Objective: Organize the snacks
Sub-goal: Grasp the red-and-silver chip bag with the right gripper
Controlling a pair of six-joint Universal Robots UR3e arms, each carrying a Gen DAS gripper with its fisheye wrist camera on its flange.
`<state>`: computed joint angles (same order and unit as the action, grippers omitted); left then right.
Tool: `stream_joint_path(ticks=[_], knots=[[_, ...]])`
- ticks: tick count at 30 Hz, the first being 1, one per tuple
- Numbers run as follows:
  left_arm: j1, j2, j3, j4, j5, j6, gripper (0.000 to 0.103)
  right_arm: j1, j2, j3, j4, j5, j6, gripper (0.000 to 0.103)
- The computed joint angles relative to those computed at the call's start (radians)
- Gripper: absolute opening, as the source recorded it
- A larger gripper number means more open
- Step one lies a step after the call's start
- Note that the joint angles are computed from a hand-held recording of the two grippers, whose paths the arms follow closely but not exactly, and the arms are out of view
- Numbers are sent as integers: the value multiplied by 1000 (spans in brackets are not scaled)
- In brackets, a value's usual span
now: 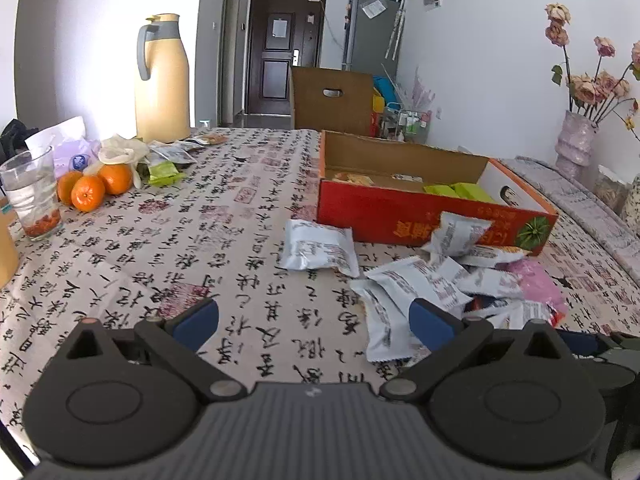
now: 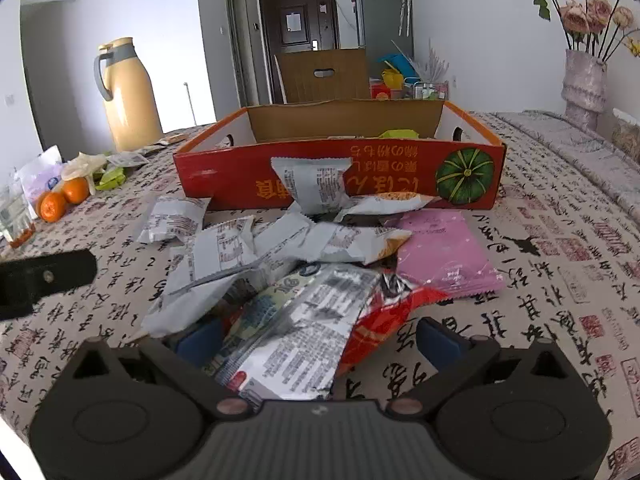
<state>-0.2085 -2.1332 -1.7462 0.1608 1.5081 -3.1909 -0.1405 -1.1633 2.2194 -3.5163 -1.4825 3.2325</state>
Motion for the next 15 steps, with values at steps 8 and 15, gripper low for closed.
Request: stream_joint_path(ticks=[8,15], knots=[[-20,0,1,-11,13,-5,103,-95,-48,98,-47,207,-42,40],[-38,-1,7,-15,27,-9,103,-160,-79,178,-131,290,-49,27]])
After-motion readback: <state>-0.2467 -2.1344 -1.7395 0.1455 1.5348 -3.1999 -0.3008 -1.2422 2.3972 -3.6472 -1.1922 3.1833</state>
